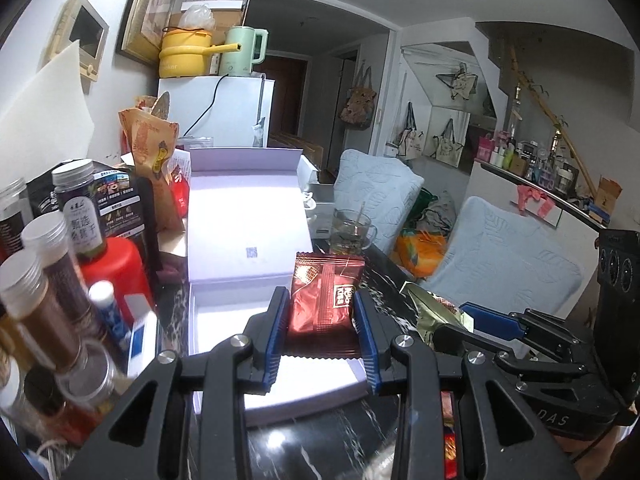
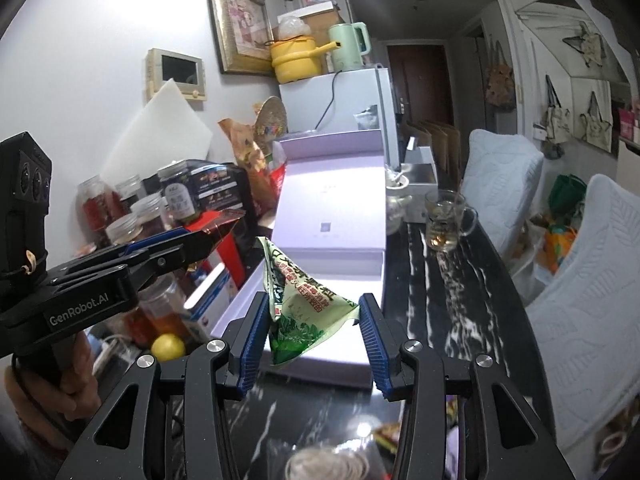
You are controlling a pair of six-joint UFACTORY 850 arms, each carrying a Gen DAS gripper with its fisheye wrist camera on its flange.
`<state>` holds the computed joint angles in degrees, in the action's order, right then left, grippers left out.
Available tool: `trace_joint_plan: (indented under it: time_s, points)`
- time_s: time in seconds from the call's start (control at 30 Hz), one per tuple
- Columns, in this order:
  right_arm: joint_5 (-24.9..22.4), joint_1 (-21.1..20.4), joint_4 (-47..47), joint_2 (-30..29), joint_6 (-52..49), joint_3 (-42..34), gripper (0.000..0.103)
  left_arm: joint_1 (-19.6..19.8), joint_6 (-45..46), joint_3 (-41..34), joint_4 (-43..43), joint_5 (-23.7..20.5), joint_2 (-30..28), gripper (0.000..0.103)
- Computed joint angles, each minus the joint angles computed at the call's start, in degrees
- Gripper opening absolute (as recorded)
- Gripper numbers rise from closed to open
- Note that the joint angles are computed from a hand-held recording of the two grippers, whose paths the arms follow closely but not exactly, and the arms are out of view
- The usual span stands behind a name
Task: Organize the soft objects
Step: 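Carry the red-brown candy and green packet with both grippers into the lavender box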
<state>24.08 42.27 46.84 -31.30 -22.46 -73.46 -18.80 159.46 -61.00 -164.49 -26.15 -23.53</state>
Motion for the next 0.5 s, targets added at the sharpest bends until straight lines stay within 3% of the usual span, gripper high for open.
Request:
trace_joint_plan:
  time_s: [0.3, 0.5]
  points:
    - [-7.93, -3.73, 4.38, -7.62, -5.76, -11.39, 0.045, 1.67, -7.07, -10.62, 6.07, 5.21, -8.5, 0.033]
    - [-13.02, -6.01, 18.78, -13.62, -20.76, -20.18, 0.045, 2.52, -9.91, -18.11, 8.94, 10.56, -14.23, 0.033]
